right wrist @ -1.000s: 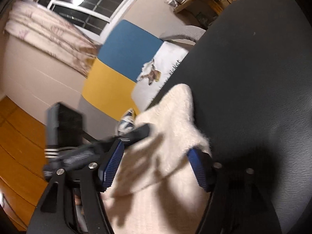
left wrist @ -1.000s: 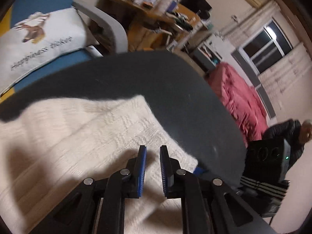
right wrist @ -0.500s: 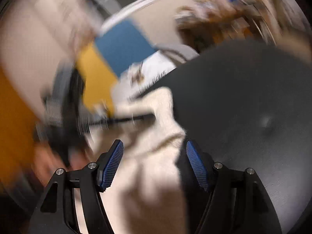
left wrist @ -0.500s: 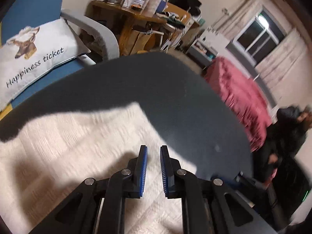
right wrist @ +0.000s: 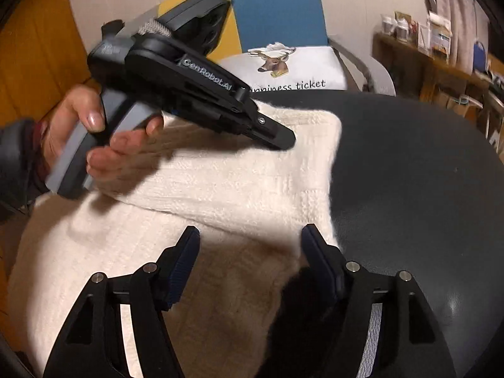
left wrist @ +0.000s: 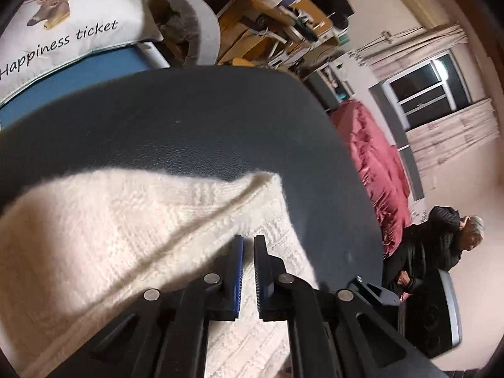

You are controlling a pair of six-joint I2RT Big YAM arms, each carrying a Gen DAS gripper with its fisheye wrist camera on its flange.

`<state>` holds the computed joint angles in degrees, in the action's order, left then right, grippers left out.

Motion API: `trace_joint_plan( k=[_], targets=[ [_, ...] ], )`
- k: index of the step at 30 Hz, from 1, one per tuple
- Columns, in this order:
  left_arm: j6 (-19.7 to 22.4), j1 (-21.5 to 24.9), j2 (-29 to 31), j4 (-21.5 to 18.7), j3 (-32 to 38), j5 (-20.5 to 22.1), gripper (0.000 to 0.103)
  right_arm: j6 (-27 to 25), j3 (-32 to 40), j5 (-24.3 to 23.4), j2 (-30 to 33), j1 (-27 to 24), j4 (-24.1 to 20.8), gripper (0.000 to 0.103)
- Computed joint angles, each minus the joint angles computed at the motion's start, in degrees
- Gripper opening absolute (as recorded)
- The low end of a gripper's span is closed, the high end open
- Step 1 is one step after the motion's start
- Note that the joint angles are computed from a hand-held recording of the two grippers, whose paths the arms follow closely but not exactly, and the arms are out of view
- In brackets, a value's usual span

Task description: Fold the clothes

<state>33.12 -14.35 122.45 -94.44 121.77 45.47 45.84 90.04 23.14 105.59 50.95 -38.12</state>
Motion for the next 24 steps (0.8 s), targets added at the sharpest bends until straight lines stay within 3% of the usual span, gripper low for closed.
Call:
trace_joint_plan(
  k=[4, 7, 11, 14, 15, 17, 18, 20, 21, 23, 24],
  targets=[
    [0.40, 3.43, -2.43, 0.91, -2.19, 4.12, 0.012, 0.65, -2.92, -1.38, -2.42, -0.33, 3.41, 0.070],
    [0.03, 6.42, -3.80, 2.86, -3.41, 5.77, 0.012, -1.33, -2.82, 1.59, -4.24, -0.29, 5.60, 0.070],
    [-0.22, 9.23, -5.24, 5.51, -5.16, 3.87, 0.012, -6.61, 4.22, 0.22, -1.24, -2.67, 1.21, 0.070],
    [-3.48, 9.88, -5.84, 9.58, -7.53, -2.11, 0.012, -8.72, 10.90, -3.94, 3.67, -5.13, -2.43, 0.070],
    [-4.28, 9.85, -5.79, 10.61, -8.33, -3.09, 0.010, -8.70, 14.43, -2.86, 6.39, -5.74, -7.00, 0.070],
    [-4.79, 10.56, -6.45, 12.59, -10.45, -0.72, 0.009, -7.08, 19.69, 0.19, 10.87, -6.48, -15.90, 0.070],
    [-5.33, 10.98, -6.71, 12.58, -10.61, 0.28, 0.009, -6.23, 19.61, 0.79, 10.82, -6.28, -16.36, 0.072],
    [-6.41, 11.87, -7.33, 12.72, -11.00, 2.35, 0.011, -5.84, 16.54, 1.96, 9.60, -6.00, -12.97, 0.072],
    [-6.52, 12.72, -8.39, 13.97, -12.01, 3.89, 0.011, -5.21, 17.19, 1.70, 9.61, -5.90, -14.32, 0.072],
    [-4.78, 14.01, -8.90, 13.05, -12.26, 6.07, 0.011, -4.50, 18.26, 1.23, 9.35, -5.74, -15.71, 0.072],
    [-3.74, 14.48, -9.60, 13.11, -13.05, 6.06, 0.011, -5.72, 17.94, 1.64, 8.53, -5.26, -13.94, 0.071]
  ],
)
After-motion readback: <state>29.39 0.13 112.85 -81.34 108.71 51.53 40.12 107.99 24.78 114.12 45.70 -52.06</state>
